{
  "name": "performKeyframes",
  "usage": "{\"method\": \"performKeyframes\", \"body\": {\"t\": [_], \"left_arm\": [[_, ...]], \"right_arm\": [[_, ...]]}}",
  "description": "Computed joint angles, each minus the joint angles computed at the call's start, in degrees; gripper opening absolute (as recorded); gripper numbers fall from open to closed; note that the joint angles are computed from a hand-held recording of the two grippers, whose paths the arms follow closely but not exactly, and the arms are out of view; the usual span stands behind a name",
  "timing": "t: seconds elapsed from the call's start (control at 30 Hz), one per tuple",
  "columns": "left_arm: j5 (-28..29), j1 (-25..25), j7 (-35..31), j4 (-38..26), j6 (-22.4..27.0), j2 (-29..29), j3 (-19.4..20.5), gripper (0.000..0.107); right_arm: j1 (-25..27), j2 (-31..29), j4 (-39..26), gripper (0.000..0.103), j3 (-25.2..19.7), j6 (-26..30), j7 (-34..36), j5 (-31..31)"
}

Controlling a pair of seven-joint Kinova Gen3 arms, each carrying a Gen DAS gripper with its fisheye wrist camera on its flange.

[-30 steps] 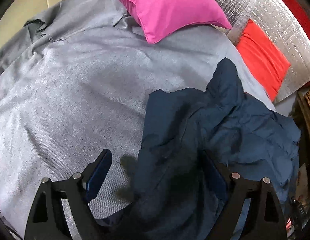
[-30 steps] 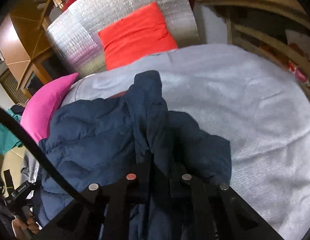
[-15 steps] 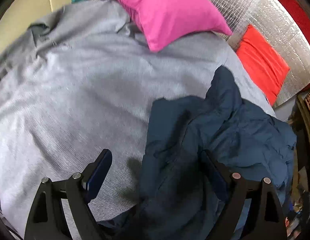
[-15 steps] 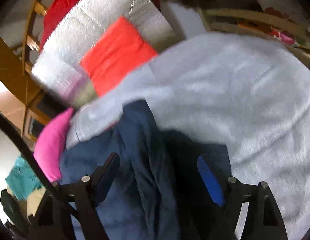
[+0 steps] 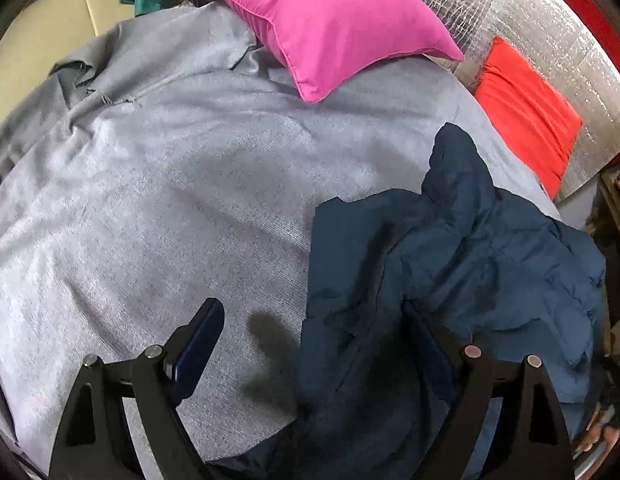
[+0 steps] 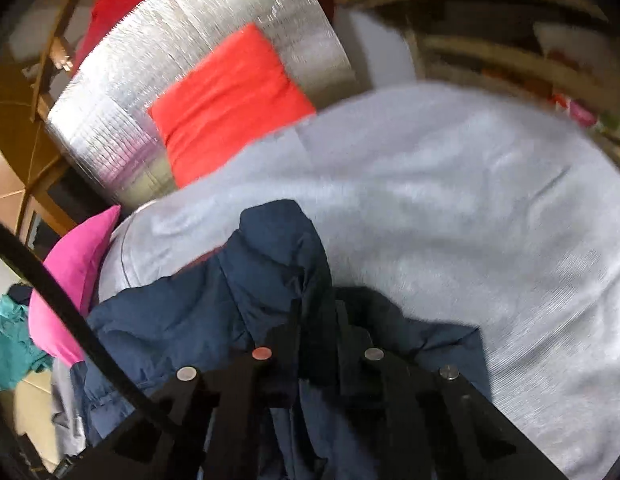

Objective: Fold large clothes

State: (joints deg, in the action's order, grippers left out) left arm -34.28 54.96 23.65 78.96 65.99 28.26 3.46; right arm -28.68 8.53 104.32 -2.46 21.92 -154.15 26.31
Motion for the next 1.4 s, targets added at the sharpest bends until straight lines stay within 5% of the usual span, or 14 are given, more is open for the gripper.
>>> {"method": "performKeyframes", "body": {"t": [0.1,0.2,0.27,0.3,0.5,0.57,0.7,0.87,1.13,1.33,1.4], "left_arm": [[0.4,-0.3,-0.8,-0.3,-0.1,0.5,0.1,0.091],[0.6,0.1,0.3,-0.5,0.5,0.1,-0.1,0.091],[-0.3,1.3,0.4,-2.7,3.8,0.6,-0.4,0.091],[-1.2,2.2,0.4,-4.0,5.8,1.0,-0.5,0.091],[-7.0,9.1,-3.3,-9.5,8.1,2.3,-3.8,0.091],[-6.9,9.0,-8.0,-12.5,7.6,3.7,-2.6,0.091],[-7.6,6.8,-17.2,-20.9,10.9,8.6,3.8,0.091],[-1.7,9.0,-25.5,-26.4,13.4,12.8,0.1,0.091],[-0.6,8.9,-22.6,-16.2,5.1,6.9,-2.2,0.096],[-2.0,7.7,-10.0,-3.0,0.3,-1.9,-5.2,0.096],[-1.2,4.8,-5.8,1.2,-1.2,-4.3,-3.5,0.096]], "right_arm": [[0.0,2.9,-1.6,0.015,-1.9,4.9,-1.4,1.4],[7.5,1.7,-1.8,0.026,-8.3,6.0,4.2,-4.7],[9.6,-0.7,-0.4,0.057,-9.7,5.0,5.6,-8.0],[9.1,-2.5,1.3,0.06,-8.9,3.7,4.9,-8.2],[-1.2,-12.1,8.4,0.06,-1.3,2.3,10.7,-10.3],[-3.2,-13.8,9.9,0.052,-0.6,2.1,15.4,-13.9],[2.0,-14.9,11.9,0.045,-9.0,2.6,21.3,-18.4],[6.8,-13.7,13.1,0.043,-15.5,5.2,21.8,-19.8],[-5.3,-15.4,14.9,0.045,3.2,1.9,39.1,-37.3],[-10.3,-15.6,15.4,0.076,19.1,-2.4,49.9,-51.3],[-9.3,-12.8,13.3,0.077,21.5,-0.2,53.2,-55.9]]}}
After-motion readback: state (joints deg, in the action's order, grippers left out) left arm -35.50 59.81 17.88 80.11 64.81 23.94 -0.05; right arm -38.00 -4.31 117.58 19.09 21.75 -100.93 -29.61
